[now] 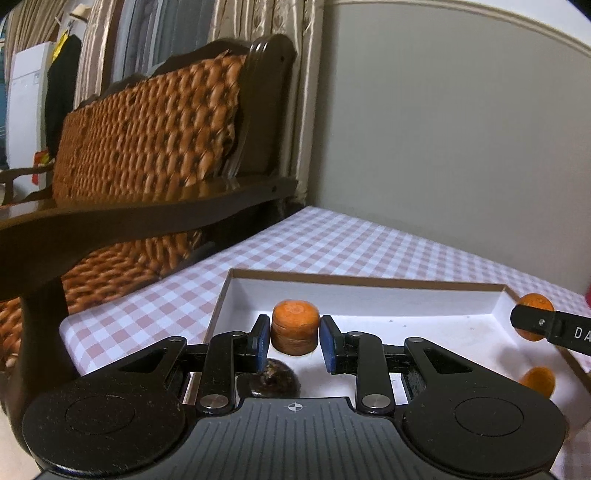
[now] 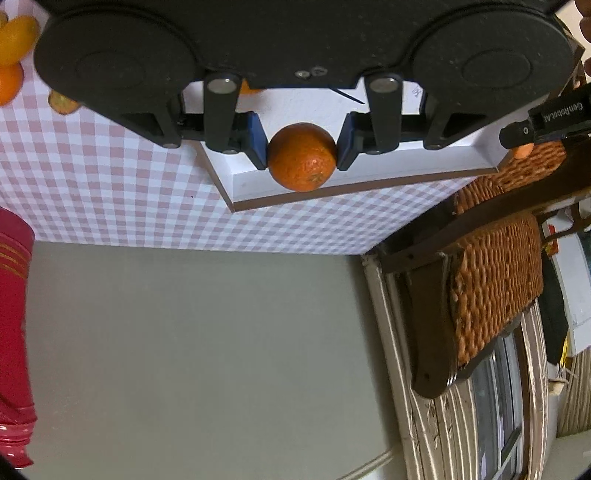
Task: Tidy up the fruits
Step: 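Open the left tool to drop the carrot piece while the right tool drops the orange into the box, then move both open tools away from the box back toward the remaining fruit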
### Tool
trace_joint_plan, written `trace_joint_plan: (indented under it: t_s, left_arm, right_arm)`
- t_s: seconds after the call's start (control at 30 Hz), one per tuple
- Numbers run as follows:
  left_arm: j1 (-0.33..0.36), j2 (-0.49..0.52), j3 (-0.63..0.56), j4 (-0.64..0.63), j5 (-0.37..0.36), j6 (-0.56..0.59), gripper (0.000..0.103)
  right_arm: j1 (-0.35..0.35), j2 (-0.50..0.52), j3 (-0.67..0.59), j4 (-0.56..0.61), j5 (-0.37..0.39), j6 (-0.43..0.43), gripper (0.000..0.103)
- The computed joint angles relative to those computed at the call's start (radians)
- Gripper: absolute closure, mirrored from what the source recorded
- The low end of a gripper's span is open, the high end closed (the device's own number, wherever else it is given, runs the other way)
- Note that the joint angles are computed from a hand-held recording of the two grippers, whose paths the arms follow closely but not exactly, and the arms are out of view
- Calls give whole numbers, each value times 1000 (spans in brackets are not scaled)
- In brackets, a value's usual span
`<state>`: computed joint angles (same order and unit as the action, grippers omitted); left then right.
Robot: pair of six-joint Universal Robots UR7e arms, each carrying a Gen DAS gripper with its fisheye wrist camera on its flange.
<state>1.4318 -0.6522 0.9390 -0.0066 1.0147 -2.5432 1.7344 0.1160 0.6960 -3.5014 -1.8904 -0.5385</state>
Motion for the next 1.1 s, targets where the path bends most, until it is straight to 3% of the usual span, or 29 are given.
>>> trace_joint_plan:
  t_s: [0.07,0.13,0.17,0.27,0.5,0.63,0.9,1.1]
  left_arm:
    - [-1,21,-43,42,-19,-24,73]
    - [-2,26,-62,82,-28,-67,38]
    - [-5,5,-22,40,-24,-72,1]
    - [-14,-77,145,-173,13,12,0]
    - [-23,-108,214,-216,4,39,0]
    - [-31,-131,273,-254,-3,87,0]
    - [-52,-165,347,-227,-16,65,0]
    - [-75,-180,419,-219,0,58,0]
  right_arm:
    - [3,16,-44,45,-22,3,68]
    - [2,15,-38,22,-10,5,44]
    - [3,8,-17,-18,4,7,41]
    - [-3,-34,83,-123,65,11,36]
    - [-20,-103,268,-321,157,-5,12]
    - [-27,-153,372,-379,183,-4,6]
    - [-49,-230,560,-469,197,14,6]
    - [-56,-276,675,-531,166,13,6]
